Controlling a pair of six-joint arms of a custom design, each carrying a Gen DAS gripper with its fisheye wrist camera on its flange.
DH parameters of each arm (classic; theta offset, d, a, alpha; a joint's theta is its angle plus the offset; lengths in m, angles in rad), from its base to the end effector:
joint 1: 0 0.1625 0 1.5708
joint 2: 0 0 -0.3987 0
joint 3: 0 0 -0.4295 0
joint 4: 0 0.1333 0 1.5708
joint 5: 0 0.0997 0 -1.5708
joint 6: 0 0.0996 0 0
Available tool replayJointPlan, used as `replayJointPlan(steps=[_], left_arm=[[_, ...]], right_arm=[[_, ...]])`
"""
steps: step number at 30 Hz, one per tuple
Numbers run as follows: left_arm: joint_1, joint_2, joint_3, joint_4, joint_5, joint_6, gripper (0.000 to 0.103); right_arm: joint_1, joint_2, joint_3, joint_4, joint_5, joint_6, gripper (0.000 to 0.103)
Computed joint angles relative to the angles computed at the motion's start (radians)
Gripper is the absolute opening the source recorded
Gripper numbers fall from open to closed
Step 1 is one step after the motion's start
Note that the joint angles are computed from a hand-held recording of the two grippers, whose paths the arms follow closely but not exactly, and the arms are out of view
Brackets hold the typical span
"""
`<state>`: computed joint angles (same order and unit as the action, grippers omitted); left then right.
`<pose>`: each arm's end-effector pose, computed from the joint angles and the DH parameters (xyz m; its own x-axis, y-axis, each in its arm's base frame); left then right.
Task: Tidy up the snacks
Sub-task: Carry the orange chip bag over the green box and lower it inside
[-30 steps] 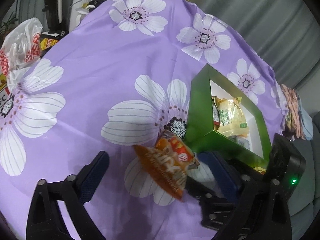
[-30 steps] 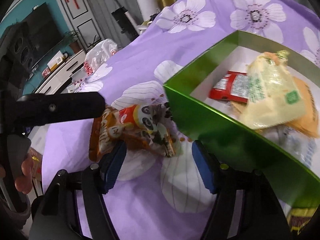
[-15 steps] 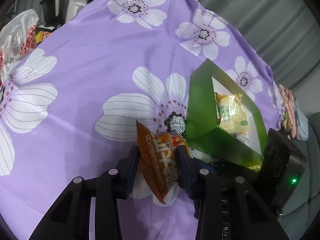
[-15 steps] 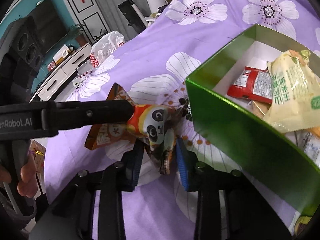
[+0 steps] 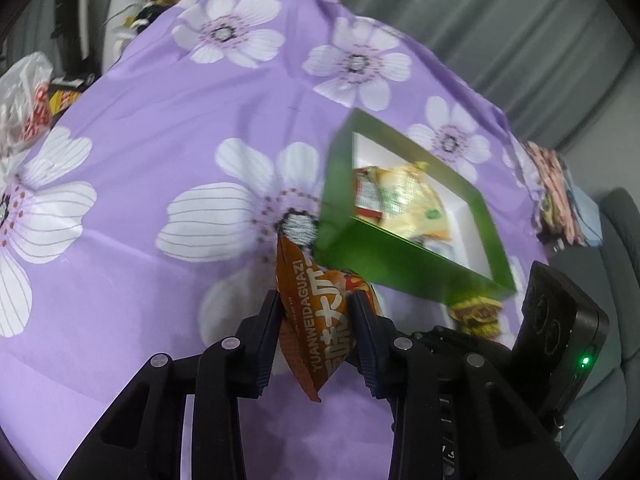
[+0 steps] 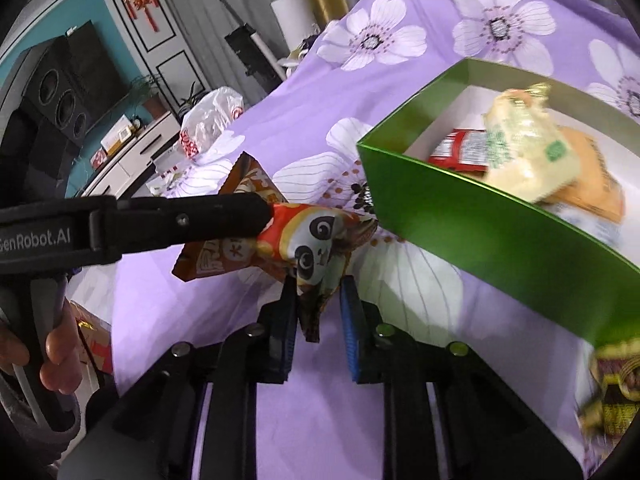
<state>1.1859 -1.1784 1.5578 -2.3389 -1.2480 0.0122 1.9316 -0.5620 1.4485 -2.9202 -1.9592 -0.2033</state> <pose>-0.1023 -0.6917 0.3222 -0.9198 0.2551 -0.2982 0.3587 0.8546 -0.3754 0.3504 -0.6579 0.0042 -0.8428 -0.3341 0.4220 -0.4963 0.7859 -0.3689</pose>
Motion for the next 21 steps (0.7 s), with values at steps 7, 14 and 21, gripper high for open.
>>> replayJointPlan(steps=[7,14,21], left_arm=[[-0.056,-0.025,0.045,0.018,-0.027,0.042,0.035],[-0.117,-0.031,0.080,0.022,-0.043,0.084,0.035],[-0.160,-0.010,0.075,0.010,-0.047,0.118,0.035]], right_arm=[[0.010,-0.104,0.161,-0.130,-0.029,0.046,0.020],[0.019,-0.194,0.288,-0.250,-0.080,0.045,0.021],[0.018,-0.237,0.330,-0.323,-0.103,0.045,0.021]])
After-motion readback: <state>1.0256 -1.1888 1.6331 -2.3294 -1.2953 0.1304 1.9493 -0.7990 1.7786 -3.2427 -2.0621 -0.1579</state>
